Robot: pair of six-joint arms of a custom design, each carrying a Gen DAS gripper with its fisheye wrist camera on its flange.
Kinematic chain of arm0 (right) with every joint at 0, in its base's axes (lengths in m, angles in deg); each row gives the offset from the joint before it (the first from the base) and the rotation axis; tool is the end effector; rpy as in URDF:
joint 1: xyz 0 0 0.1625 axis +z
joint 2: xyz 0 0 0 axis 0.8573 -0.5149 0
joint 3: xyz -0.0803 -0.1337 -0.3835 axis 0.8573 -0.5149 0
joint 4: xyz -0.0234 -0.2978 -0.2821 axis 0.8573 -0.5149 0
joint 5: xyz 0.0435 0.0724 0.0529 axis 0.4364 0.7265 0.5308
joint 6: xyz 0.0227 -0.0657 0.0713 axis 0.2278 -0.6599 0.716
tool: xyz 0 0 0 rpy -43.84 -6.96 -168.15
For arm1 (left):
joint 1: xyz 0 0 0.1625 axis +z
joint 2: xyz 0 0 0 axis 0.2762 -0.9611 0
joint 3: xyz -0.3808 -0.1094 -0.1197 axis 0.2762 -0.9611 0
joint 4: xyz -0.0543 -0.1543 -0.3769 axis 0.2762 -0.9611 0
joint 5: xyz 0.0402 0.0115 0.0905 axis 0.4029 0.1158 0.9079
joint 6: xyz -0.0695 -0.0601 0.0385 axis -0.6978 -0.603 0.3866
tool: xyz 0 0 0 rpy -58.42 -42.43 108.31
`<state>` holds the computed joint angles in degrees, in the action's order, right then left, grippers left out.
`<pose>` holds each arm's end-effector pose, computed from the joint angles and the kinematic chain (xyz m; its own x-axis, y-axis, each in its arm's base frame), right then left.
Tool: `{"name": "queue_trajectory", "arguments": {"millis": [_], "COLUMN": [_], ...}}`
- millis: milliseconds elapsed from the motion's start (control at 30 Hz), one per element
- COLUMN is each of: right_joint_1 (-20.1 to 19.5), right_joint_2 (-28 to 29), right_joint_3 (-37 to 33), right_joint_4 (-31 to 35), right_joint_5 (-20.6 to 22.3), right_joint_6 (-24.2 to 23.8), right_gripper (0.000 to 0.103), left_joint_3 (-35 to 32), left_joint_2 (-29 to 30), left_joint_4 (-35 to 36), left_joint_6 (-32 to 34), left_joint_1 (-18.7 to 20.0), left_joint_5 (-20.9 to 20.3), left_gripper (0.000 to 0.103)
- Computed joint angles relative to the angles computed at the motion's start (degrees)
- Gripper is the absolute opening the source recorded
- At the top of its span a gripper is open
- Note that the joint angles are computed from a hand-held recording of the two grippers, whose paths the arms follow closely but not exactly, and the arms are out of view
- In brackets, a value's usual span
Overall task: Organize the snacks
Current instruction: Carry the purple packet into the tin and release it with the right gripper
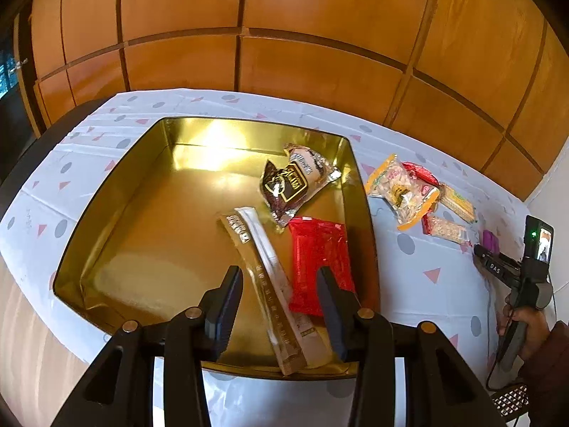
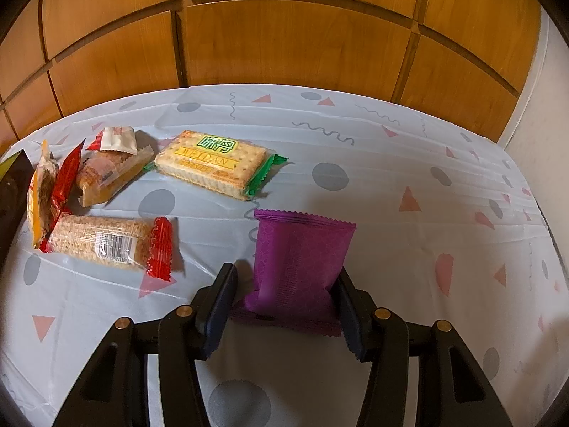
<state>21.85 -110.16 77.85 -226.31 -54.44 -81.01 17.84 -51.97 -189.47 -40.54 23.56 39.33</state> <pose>-0.0354 -0.8234 0.3545 -0.6385 -0.2587 0.7248 -0.6030 0.7534 -0.2623 -0.4013 -0.6192 0.0620 -0.7095 -0.4547 -0.5384 0.1096 0.6835 -0.7216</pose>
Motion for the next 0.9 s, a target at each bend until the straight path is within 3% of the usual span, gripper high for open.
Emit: {"name": "queue_trajectory", "arguments": {"millis": [300,400,533,667,800,900], "right_joint_1": [0.3,0.5,0.3,0.9,3.2,5.1], "right_joint_2": [-2.8,-4.0,-6.2,-9.3,-12.1,-13.7], "right_joint_3": [3.2,3.0,4.6,6.1,10.3,12.9], "right_joint_4": [1.5,4.9,5.3,8.7,10.4,15.9], "right_joint_5": [-2.6,-4.0,-2.3,4.1,8.7,13.5], "right_joint_6": [3.0,7.1,9.2,10.4,5.5,2.0], "right_gripper": [0.053,0.042,0.04,0.04,0.04,0.04], "left_joint_3": [2.9,4.3,4.6,7.6,12.3,12.1], "left_joint_2": [-2.3,-3.5,-5.4,-7.8,-10.4,-11.5], "left_joint_4": [-0.7,1.2,11.2,12.3,3.0,9.9], "left_joint_6": [-3.2,-6.1,-15.7,-18.4,-12.8,-18.6], "left_joint_1": [-0.4,-0.9,-1.6,-2.1,-2.3,-2.7], "left_joint_5": [1.1,3.3,7.1,11.1,11.1,12.0], "left_gripper": [0.044,0.044,0.045,0.063,0.063,0.063]}}
